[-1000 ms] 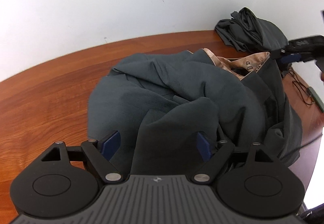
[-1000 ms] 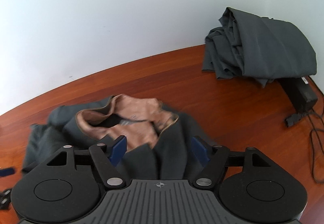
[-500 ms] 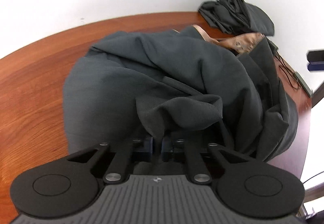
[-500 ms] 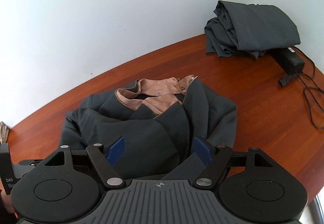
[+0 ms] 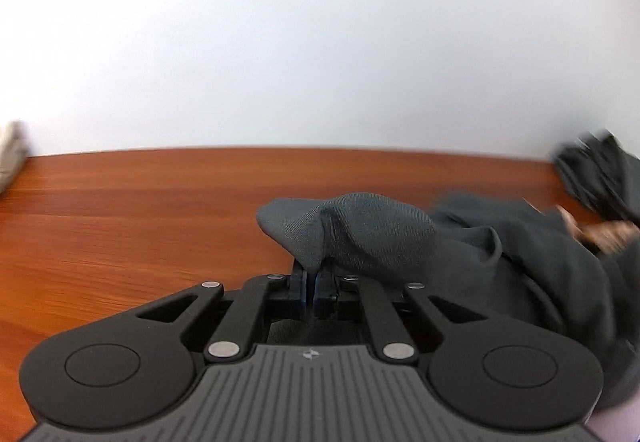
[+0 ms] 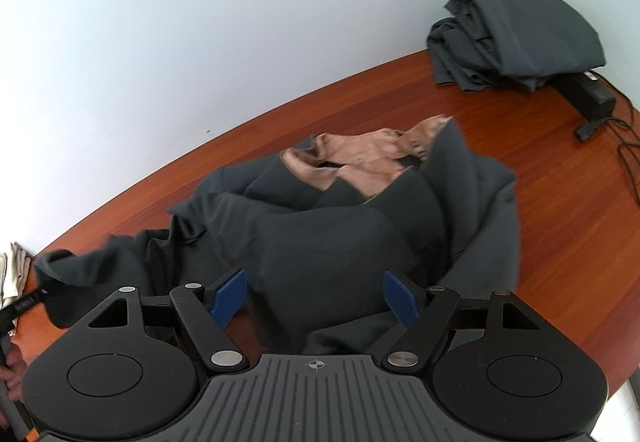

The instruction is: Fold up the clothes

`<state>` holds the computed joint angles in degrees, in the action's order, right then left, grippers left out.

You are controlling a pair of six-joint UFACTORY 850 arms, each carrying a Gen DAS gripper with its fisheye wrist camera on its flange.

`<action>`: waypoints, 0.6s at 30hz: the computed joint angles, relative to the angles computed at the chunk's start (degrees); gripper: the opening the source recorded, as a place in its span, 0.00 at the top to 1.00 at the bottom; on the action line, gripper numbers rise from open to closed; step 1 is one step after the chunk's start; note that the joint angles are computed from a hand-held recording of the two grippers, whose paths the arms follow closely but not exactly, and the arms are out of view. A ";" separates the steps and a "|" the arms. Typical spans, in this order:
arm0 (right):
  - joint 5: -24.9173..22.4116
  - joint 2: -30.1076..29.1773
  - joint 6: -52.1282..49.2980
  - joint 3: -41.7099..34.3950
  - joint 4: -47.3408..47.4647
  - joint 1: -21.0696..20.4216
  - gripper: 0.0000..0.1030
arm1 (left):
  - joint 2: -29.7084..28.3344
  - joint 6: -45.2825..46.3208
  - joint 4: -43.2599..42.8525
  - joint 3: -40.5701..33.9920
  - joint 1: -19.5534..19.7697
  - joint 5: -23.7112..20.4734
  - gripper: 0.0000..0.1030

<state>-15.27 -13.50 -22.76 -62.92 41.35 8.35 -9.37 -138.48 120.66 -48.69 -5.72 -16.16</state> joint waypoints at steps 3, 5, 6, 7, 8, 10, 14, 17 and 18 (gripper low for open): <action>0.05 -0.21 0.69 -0.28 -0.08 1.59 0.25 | 0.94 8.35 -11.92 0.47 1.88 -4.53 0.93; 0.10 -0.44 1.57 -0.56 -0.67 2.67 0.25 | 1.09 12.04 -17.22 0.52 3.53 -5.44 0.93; 0.06 -0.52 2.08 -0.62 -0.99 3.11 0.25 | 0.92 14.71 -20.42 0.34 4.39 -4.79 0.93; 0.02 -0.60 2.60 -0.68 -1.30 3.54 0.25 | 0.54 18.21 -24.35 0.03 5.05 -4.13 0.92; -0.03 -0.69 3.10 -0.75 -1.61 3.96 0.25 | 0.05 22.67 -28.94 -0.37 5.54 -3.67 0.86; -0.17 -0.72 4.33 -0.69 -2.70 4.63 0.25 | -0.18 25.85 -32.42 -0.21 6.17 -3.46 0.76; -0.35 -0.03 6.60 0.42 -4.07 5.39 0.25 | 1.10 23.14 -29.47 1.63 7.24 -2.25 0.60; -0.31 0.42 9.02 1.41 -5.96 5.53 0.25 | 1.85 22.52 -27.24 2.48 8.27 -0.91 0.50; -0.16 0.84 10.44 2.08 -7.08 5.70 0.25 | 2.11 22.01 -26.35 2.81 8.56 -0.44 0.47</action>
<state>-15.44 -12.66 -12.33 -60.84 34.28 14.04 -7.26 -116.47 94.31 -45.87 2.84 -16.60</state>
